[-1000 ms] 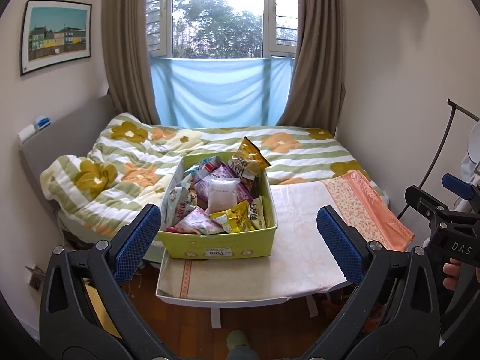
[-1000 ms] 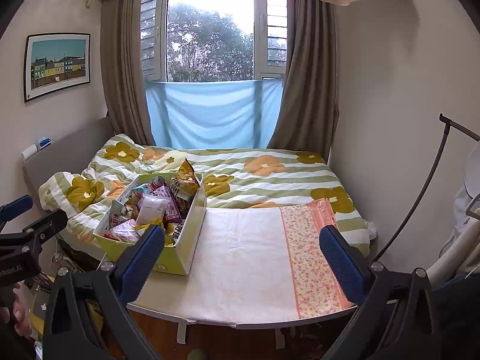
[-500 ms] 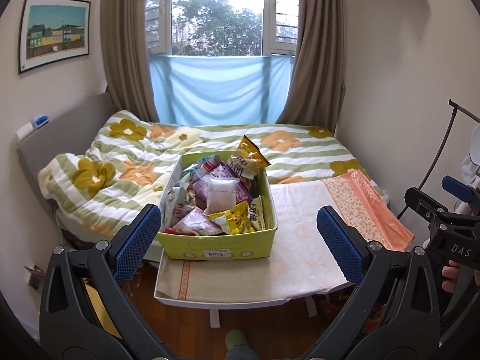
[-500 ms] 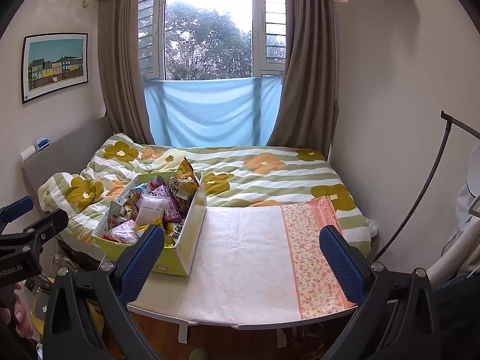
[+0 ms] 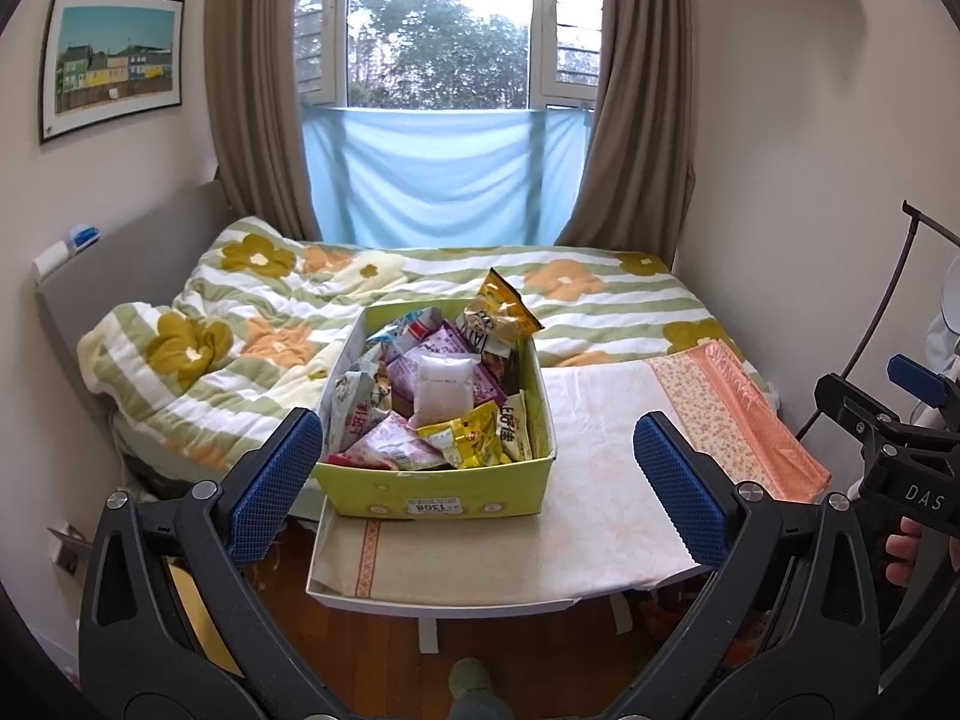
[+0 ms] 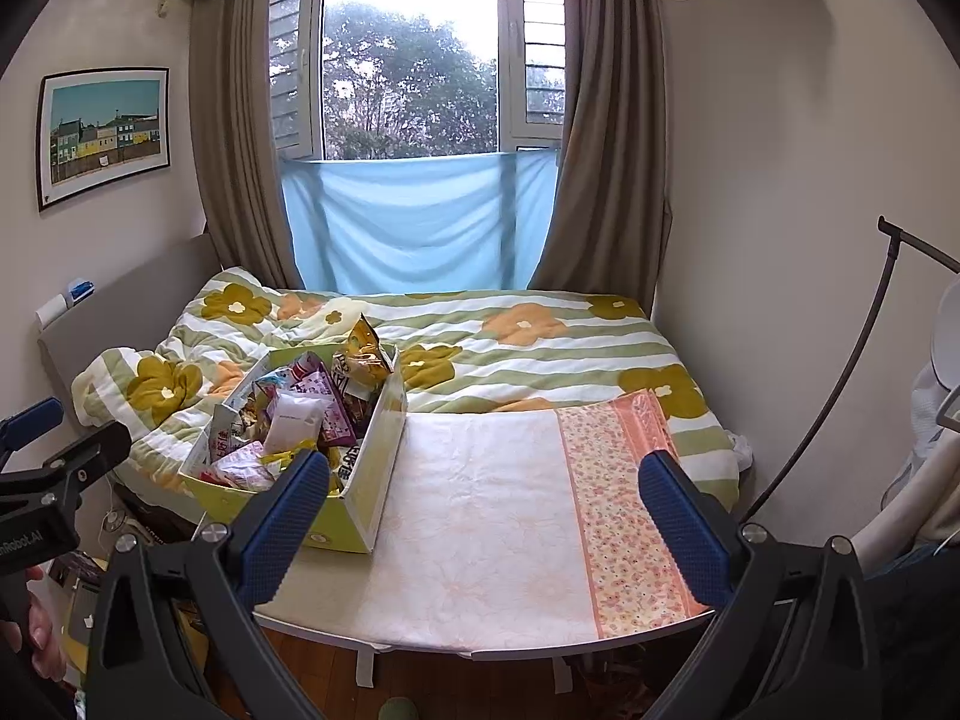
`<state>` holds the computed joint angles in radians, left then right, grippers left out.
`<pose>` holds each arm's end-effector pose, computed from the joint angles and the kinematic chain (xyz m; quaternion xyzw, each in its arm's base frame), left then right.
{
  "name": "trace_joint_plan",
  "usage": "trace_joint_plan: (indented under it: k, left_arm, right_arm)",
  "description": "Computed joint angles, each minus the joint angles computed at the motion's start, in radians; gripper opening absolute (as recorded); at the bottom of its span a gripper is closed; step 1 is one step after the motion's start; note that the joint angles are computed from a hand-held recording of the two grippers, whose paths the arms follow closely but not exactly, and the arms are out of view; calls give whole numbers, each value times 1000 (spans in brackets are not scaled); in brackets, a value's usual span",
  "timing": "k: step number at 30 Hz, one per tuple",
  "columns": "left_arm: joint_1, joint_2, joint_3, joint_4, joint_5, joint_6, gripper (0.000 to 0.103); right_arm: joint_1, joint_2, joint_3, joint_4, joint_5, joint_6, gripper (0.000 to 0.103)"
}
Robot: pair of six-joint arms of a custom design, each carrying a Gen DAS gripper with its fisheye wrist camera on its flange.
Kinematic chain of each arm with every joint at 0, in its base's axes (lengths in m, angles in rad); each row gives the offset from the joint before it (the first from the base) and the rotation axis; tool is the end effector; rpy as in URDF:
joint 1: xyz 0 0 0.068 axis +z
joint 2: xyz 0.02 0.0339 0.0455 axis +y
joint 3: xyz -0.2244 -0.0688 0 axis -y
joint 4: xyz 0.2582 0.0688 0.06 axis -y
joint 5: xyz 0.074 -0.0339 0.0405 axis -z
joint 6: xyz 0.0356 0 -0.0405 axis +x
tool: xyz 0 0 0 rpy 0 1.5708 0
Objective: Organize snacks
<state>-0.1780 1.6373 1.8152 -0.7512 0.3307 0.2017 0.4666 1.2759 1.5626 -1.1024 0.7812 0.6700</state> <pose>0.3610 -0.0767 0.3837 0.2408 0.8358 -0.1389 0.4735 0.2377 0.0917 0.3865 0.2269 0.8409 -0.1148 0.4778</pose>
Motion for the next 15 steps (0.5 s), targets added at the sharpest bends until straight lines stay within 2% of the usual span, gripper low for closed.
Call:
trace_joint_plan:
  k: [7,12,15]
  left_arm:
    - [-17,-28,-40,36,-49,-1,103]
    - [2,7,11,-13,3,-25,103]
    - [5,14,19,-16,-9,-32,103]
  right_arm:
    - [1,0,-1,3,-2,-2,103]
    - [-2,5,1,11,-19,-6,103]
    - [-8,23,13,16,-38,-15,103]
